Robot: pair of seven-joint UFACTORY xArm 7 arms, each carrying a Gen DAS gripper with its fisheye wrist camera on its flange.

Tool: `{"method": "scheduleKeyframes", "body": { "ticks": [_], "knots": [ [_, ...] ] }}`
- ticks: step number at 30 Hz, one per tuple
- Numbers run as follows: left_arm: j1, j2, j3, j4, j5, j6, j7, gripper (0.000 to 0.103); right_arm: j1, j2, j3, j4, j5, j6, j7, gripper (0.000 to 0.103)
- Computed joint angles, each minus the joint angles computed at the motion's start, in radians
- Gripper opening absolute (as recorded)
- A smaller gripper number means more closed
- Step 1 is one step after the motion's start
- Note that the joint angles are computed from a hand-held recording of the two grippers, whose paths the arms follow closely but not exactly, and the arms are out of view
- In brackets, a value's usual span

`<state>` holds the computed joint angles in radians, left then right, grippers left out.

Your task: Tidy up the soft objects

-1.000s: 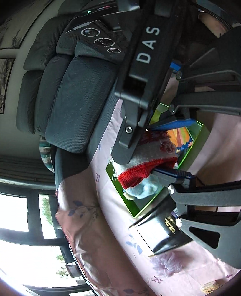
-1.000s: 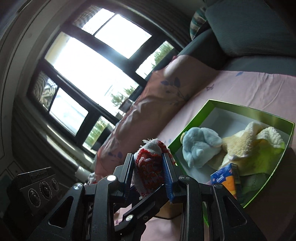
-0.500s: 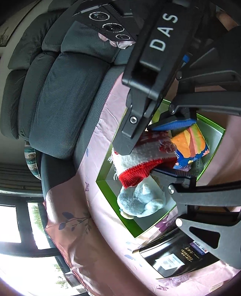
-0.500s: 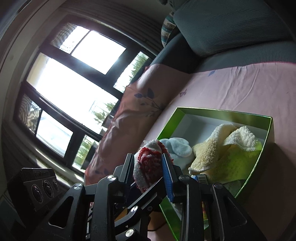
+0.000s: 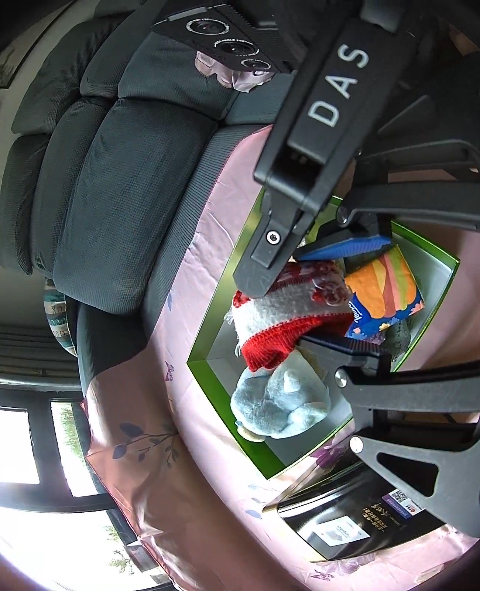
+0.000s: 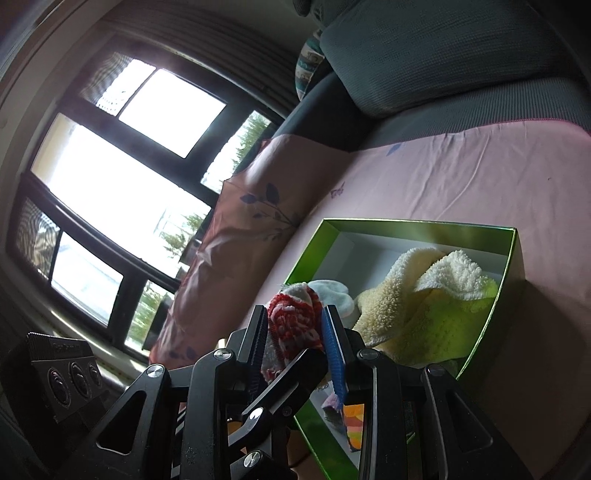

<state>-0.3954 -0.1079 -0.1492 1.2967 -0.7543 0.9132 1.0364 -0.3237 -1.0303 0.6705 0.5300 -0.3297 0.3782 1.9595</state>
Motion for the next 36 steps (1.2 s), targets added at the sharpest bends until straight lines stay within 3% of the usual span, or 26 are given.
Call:
{"method": "scheduleKeyframes", "body": {
  "ticks": [8,17,20,25,28,32,34,36],
  "knots": [
    [0.025,-0.020,0.033,0.012,-0.061,0.062,0.039,0.037,0.007,0.003,0.018,0.071,-0.029,0.146,-0.023,0.035],
    [0.078,-0.067,0.098,0.016,-0.153,0.139,0.068,0.040,0.000,0.027,0.044,0.138,-0.072,0.244,0.001,0.055],
    [0.105,-0.086,0.129,0.013,-0.210,0.169,0.087,0.046,-0.002,0.059,0.052,0.175,-0.095,0.269,-0.014,0.058],
    [0.159,-0.114,0.193,0.011,-0.293,0.244,0.142,0.072,-0.016,0.130,0.083,0.254,-0.139,0.325,-0.040,0.068],
    [0.195,-0.125,0.220,0.002,-0.324,0.258,0.163,0.075,-0.029,0.172,0.106,0.302,-0.172,0.348,-0.045,0.071],
    [0.245,-0.120,0.234,-0.014,-0.293,0.250,0.104,0.075,-0.009,0.240,0.114,0.351,-0.194,0.393,-0.076,0.073],
    [0.273,-0.111,0.236,-0.024,-0.212,0.293,0.046,0.075,0.023,0.263,0.104,0.361,-0.197,0.425,-0.086,0.073],
    [0.298,-0.117,0.222,-0.064,-0.120,0.274,0.001,0.075,0.077,0.294,0.075,0.365,-0.182,0.448,-0.102,0.073]
  ]
}}
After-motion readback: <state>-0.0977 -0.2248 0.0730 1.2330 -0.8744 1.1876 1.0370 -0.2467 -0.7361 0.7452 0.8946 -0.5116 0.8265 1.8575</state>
